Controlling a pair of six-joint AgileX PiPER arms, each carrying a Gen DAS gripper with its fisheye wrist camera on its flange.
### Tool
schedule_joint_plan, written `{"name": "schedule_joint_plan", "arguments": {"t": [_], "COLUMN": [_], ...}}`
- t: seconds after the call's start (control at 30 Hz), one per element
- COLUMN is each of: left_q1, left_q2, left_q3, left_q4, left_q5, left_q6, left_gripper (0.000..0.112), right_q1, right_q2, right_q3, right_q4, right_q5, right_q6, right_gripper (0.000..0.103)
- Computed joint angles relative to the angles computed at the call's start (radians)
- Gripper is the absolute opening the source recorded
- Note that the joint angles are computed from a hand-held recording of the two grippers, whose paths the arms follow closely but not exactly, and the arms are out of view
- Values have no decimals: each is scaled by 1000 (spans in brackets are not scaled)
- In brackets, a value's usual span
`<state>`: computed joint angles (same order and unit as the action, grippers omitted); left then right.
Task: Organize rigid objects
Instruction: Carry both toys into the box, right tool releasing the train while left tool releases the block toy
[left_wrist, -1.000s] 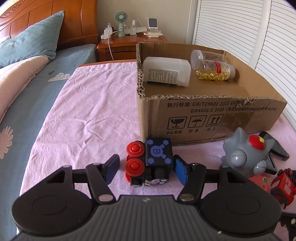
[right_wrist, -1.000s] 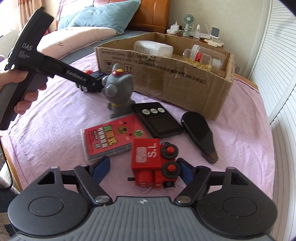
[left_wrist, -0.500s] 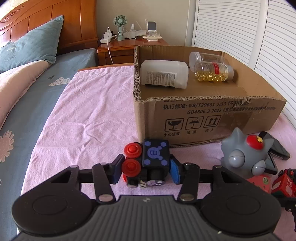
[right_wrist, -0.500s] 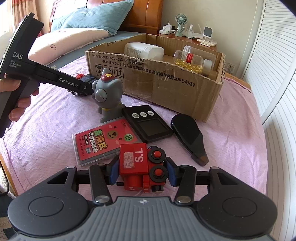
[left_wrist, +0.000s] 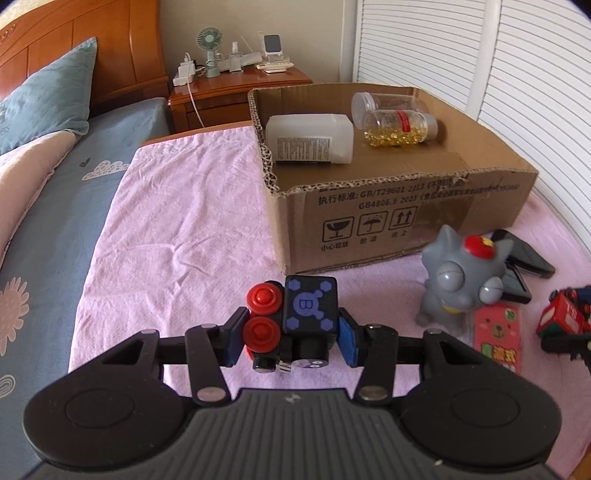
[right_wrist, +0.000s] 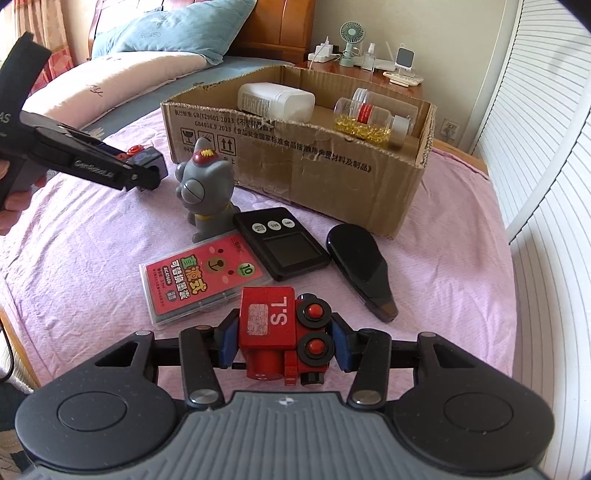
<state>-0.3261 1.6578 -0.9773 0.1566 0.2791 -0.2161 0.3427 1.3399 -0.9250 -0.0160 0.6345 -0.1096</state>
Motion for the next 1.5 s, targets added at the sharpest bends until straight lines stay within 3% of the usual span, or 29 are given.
{"name": "schedule_joint_plan", "arguments": {"t": [0.17,0.37,0.57,0.93,1.0,1.07,1.17,1.5], "left_q1": [31,57,65,91,92,91,85,44], "left_q2": [-63,-132,-173,-181,-175,-168,-161,-150], "left_q3": [8,14,9,-18,-27,-35,-43,-93], "left_q4": [-238,-365,-374,-355,-350,-343,-342,-340], "left_q5": [66,132,155,171,175,179,181,203], "left_q6": [274,441,471,452,445,437,440,434], "left_gripper": [49,49,49,49,49,49,49,49], "right_q1": [-12,-33,-67,-115,-110,-102,-108,-61], "right_q2": [-20,-11,88,415,449,456,415,286], "right_q3": [-46,-157,-331,-694,-713,-700,-631,-523], "right_q4": [14,12,21,64,26,-14,21,-69], "right_q5": [42,60,46,105,89,71,30,143], "right_q6": [-20,-48,-106,-147,-114,-83,-95,109], "right_gripper": [54,54,54,54,59,88,100,103]}}
